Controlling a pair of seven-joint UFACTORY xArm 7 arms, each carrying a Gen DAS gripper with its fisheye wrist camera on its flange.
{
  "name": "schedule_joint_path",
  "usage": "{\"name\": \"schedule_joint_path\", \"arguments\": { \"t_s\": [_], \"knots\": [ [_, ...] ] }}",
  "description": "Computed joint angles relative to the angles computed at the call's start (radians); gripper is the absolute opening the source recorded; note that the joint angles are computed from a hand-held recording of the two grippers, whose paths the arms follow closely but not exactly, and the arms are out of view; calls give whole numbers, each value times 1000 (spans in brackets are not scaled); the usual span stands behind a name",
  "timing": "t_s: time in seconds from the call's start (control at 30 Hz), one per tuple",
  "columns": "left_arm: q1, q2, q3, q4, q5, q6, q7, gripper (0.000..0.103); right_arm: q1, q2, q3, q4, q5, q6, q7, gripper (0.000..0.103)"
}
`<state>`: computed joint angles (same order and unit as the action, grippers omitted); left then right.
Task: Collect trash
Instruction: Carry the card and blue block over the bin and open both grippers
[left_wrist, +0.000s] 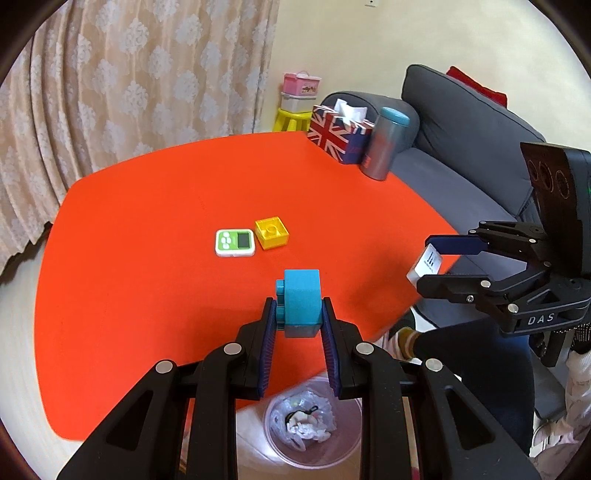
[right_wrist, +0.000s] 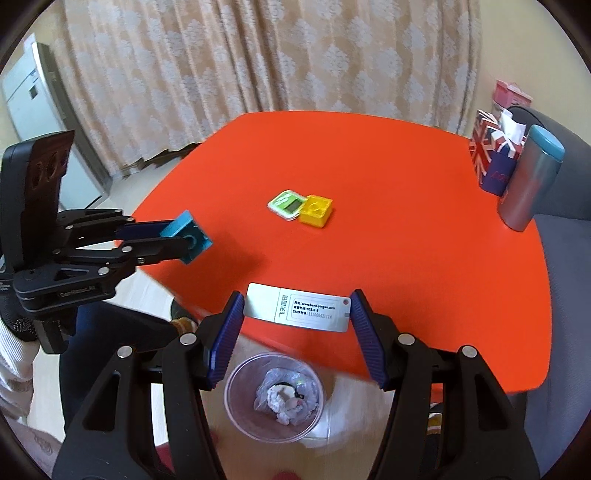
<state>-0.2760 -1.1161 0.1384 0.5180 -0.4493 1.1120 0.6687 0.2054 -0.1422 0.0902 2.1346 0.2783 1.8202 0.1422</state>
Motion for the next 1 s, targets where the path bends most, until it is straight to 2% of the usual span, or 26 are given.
{"name": "schedule_joint_path", "arguments": {
  "t_s": [0.4, 0.8, 0.83, 0.87, 0.9, 1.0],
  "knots": [
    [61, -209, 34, -88, 41, 143, -21, 24, 43, -159, 7, -186, 80, 2, 13, 59],
    [105, -250, 63, -110, 56, 194, -14, 24, 77, -219, -6, -297, 153, -30, 18, 59],
    [106, -252, 60, -111, 54, 196, -14, 24, 79, -219, -5, -298, 155, -32, 17, 63],
    [108, -254, 61, -113, 53, 196, -13, 24, 80, -220, -6, -303, 159, -38, 17, 78],
    [109, -254, 62, -113, 52, 197, -12, 24, 79, -221, -6, -304, 157, -43, 18, 84],
    [109, -253, 58, -112, 51, 202, -10, 24, 75, -227, -8, -311, 150, -54, 25, 89]
  ]
}}
